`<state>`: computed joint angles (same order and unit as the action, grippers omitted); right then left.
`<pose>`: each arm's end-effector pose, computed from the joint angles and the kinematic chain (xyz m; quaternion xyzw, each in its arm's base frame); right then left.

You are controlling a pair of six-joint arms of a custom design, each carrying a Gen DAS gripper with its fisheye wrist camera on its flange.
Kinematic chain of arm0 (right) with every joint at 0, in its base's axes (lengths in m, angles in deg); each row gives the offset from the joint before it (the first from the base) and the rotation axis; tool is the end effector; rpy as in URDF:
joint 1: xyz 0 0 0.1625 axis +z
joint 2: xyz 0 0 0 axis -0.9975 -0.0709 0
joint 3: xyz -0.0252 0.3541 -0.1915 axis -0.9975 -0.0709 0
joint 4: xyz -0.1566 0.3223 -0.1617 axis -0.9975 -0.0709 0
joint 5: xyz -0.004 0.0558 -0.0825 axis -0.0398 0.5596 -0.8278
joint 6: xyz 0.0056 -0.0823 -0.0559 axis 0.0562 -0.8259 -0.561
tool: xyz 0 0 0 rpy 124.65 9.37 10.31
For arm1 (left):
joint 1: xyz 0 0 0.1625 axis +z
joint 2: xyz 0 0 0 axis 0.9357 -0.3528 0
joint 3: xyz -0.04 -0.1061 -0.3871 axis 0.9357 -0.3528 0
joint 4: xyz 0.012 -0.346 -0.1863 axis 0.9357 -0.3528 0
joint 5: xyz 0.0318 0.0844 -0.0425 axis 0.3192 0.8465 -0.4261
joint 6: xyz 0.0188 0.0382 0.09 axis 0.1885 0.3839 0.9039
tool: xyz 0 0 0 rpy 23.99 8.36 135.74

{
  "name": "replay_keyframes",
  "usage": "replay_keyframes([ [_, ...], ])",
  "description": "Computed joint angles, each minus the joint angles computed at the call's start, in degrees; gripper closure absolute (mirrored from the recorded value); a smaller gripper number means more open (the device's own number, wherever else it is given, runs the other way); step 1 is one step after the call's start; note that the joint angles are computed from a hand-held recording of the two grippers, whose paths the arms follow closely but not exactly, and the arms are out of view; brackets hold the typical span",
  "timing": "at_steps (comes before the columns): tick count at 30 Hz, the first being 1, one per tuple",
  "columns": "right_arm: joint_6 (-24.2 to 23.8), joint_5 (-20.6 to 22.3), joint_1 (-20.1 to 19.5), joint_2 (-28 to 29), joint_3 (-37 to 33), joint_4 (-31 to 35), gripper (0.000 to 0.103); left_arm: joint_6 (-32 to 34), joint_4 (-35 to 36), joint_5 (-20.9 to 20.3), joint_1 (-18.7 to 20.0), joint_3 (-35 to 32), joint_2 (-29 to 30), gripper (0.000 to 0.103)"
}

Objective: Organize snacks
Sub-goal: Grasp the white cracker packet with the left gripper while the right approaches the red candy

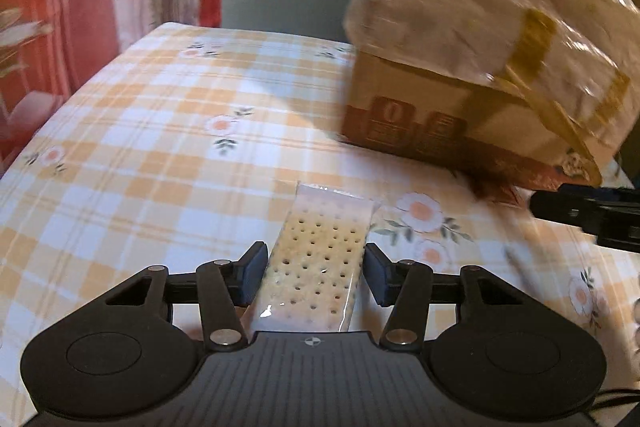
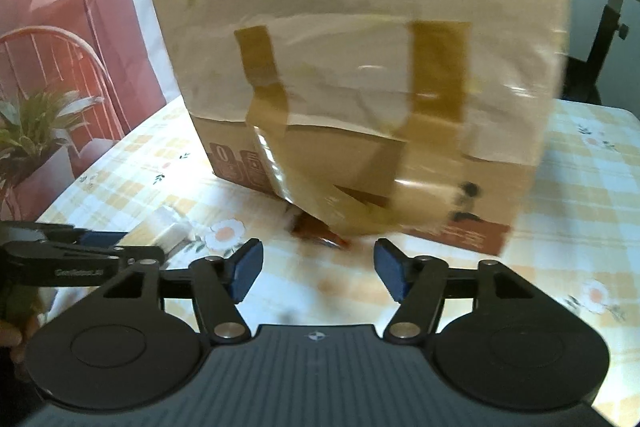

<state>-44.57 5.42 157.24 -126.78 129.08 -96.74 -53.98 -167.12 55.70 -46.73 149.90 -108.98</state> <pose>0.0053 -0.4308 0.3712 0.3153 -0.8887 0.2902 0.1632 -0.3879 -0.3975 -0.0484 0.0347 0.8550 -0.3872 0.3432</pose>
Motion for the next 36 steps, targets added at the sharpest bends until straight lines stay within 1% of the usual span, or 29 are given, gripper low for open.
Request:
replay_keyframes([
  [3, 3.17, -3.55, 2.41, 3.58, 1.04, -6.22, 0.038, -1.47, -0.03, 0.51, -0.21, 1.15, -0.85, 0.048],
  [6, 6.07, -9.25, 5.10, 7.49, 2.02, -14.00, 0.038, -2.73, -0.54, 1.05, -0.50, 2.58, -1.63, 0.048],
  [7, 7.93, -10.94, 5.76, 8.60, 2.11, -15.96, 0.038, -2.98, -0.96, 1.22, -0.59, 3.03, -1.86, 0.048],
  [11, 16.24, -15.97, 7.44, 11.85, 1.49, -20.04, 0.038, -3.00, -2.72, 1.73, -0.72, 4.16, -2.10, 0.048],
  [12, 17.28, -16.61, 7.73, 12.44, 1.54, -21.21, 0.038, -3.01, -2.95, 1.84, -0.80, 4.25, -2.07, 0.048],
  [16, 18.79, -19.76, 9.68, 15.47, 1.57, -26.15, 0.036, -2.27, -5.06, 2.36, -0.49, 4.81, -1.76, 0.048],
  [19, 18.91, -23.19, 11.66, 18.67, 1.54, -31.32, 0.036, -2.50, -5.04, 2.55, -0.72, 4.97, -1.65, 0.048],
  [21, 17.65, -25.99, 13.06, 21.01, 1.66, -35.19, 0.035, -2.58, -4.75, 2.62, -0.81, 4.95, -1.61, 0.048],
  [23, 14.63, -27.18, 13.57, 22.38, 2.47, -38.91, 0.035, -2.61, -4.67, 2.64, -0.90, 5.04, -1.67, 0.048],
  [25, 13.81, -25.55, 12.90, 21.92, 3.22, -39.32, 0.040, -2.65, -4.55, 2.71, -0.96, 5.09, -1.67, 0.048],
  [26, 13.07, -23.06, 12.01, 20.53, 3.71, -37.51, 0.053, -2.68, -4.35, 2.75, -0.98, 5.06, -1.68, 0.048],
  [27, 11.69, -22.91, 11.94, 20.15, 4.21, -38.10, 0.073, -2.88, -3.83, 2.81, -1.01, 4.89, -1.61, 0.048],
  [28, 10.49, -22.91, 11.87, 19.79, 4.64, -38.54, 0.083, -3.07, -3.23, 2.86, -1.04, 4.67, -1.52, 0.048],
  [29, 10.12, -21.81, 11.35, 18.64, 4.87, -36.57, 0.092, -3.16, -2.87, 2.91, -1.04, 4.54, -1.45, 0.048],
  [30, 9.93, -21.12, 10.89, 17.80, 5.14, -35.49, 0.096, -3.27, -2.58, 2.94, -1.09, 4.46, -1.41, 0.048],
  [33, 9.36, -18.34, 8.75, 14.92, 5.30, -31.07, 0.099, -3.43, -1.93, 3.05, -1.24, 4.45, -1.39, 0.048],
  [34, 9.30, -17.01, 7.76, 13.65, 5.38, -29.35, 0.099, -3.66, -1.21, 3.12, -1.31, 4.24, -1.29, 0.048],
  [36, 10.88, -15.77, 6.97, 12.20, 4.79, -25.91, 0.099, -4.15, 0.05, 3.28, -1.41, 3.80, -1.06, 0.048],
])
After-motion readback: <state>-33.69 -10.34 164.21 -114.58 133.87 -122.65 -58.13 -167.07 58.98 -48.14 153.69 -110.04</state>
